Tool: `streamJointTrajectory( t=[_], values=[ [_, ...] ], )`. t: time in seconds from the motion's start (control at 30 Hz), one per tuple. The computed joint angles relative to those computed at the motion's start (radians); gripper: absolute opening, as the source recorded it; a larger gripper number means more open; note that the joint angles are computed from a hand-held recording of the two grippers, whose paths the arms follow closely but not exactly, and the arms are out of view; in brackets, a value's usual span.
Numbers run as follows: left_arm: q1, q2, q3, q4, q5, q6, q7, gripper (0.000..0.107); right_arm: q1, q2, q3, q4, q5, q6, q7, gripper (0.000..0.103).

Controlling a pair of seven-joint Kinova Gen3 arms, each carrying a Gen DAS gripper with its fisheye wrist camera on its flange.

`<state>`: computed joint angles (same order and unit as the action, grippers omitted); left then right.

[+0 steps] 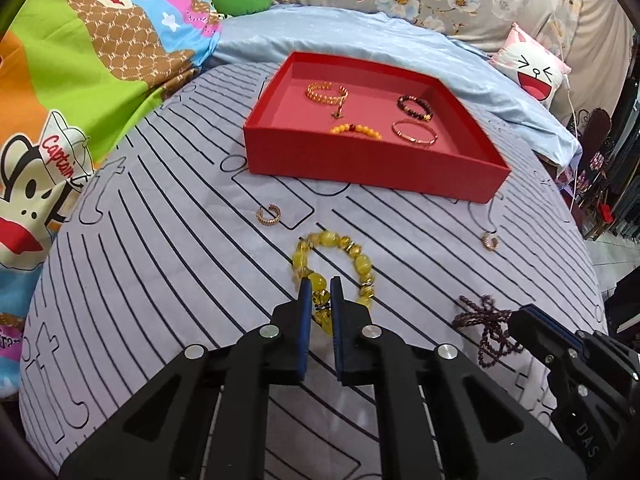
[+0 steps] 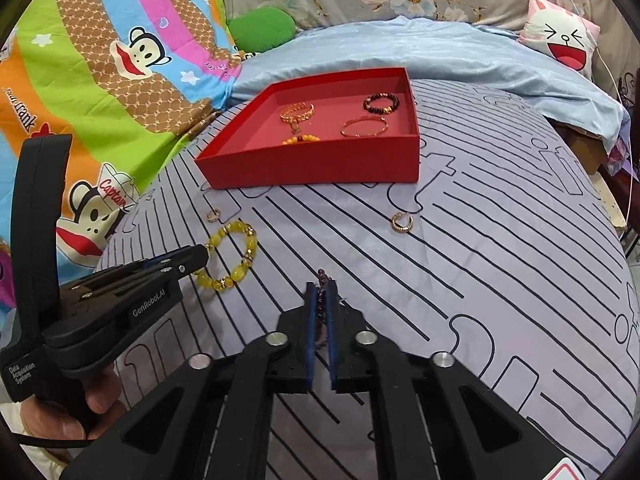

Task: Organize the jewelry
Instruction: 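Grasp the large yellow glass bead bracelet with the left tool while the right tool holds the garnet bracelet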

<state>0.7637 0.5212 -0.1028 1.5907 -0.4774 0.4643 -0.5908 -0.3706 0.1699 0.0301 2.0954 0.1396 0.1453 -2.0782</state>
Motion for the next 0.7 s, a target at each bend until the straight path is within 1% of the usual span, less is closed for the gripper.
streamJointTrajectory(
  t=[0.07,0.27,0.43,0.53,0.7],
  values=[
    [0.006,-0.012,-0.002,0.005,-0.005,-0.003,0.003,0.009,-0.013,-0.011,0.012,0.001,0.012,0.0,-0.008,0.004],
    [0.016,-0.041,-0.001,0.019,-0.025,-0.004,0.017,0.009,-0.066,-0.032,0.061,0.005,0.093,0.001,-0.082,0.004],
    [0.012,-0.059,0.007,0.026,-0.04,0.002,0.023,0.009,-0.041,-0.049,0.038,0.004,0.113,0.001,-0.1,0.004],
    [0.005,-0.068,0.017,0.026,-0.046,0.011,0.021,0.009,-0.049,-0.06,0.047,0.002,0.149,0.001,-0.135,0.004],
    [-0.011,-0.09,0.03,0.034,-0.052,0.005,0.017,0.009,-0.014,-0.072,0.017,-0.009,0.161,0.003,-0.139,0.004]
  ],
)
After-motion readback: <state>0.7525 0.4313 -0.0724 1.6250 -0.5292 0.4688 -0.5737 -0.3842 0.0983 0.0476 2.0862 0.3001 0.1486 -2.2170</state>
